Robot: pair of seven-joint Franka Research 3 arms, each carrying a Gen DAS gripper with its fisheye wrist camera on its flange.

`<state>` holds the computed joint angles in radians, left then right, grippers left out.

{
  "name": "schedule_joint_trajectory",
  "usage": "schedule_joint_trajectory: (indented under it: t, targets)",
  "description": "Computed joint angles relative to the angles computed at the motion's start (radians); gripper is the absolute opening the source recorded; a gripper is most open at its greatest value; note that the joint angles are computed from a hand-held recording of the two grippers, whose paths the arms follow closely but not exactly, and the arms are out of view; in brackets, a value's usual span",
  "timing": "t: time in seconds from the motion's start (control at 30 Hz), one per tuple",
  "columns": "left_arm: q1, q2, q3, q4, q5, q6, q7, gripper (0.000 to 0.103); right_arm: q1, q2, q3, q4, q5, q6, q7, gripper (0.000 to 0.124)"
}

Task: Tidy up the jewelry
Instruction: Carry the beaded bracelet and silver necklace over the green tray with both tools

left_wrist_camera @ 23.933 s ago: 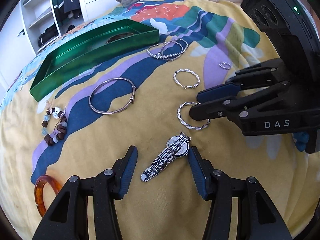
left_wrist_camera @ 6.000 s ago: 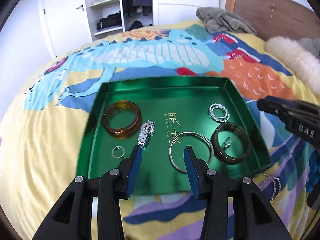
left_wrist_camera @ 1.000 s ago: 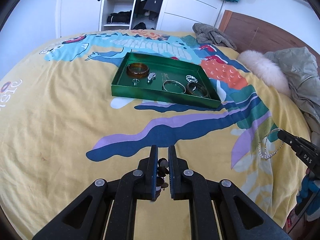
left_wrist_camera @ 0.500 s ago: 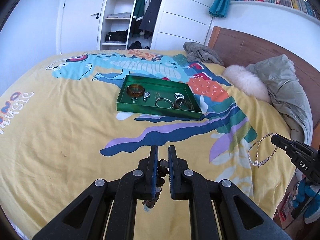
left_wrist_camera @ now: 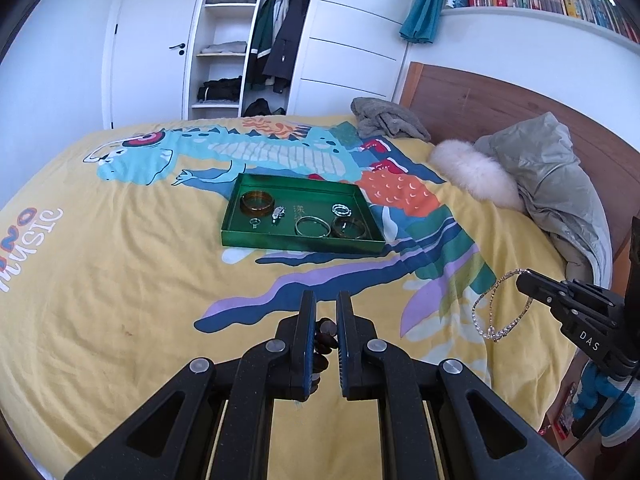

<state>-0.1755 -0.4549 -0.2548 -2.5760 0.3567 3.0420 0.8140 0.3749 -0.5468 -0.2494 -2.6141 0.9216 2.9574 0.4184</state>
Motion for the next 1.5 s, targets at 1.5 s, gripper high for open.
schedule_joint_trajectory:
  t: [1.5]
  targets:
    - [0.025,0.625,0.093,0.692,0.091,-0.151,0.09,0.01,-0.277,0.783,0.293,0.854,0.049,-0.113,0.092,0.002]
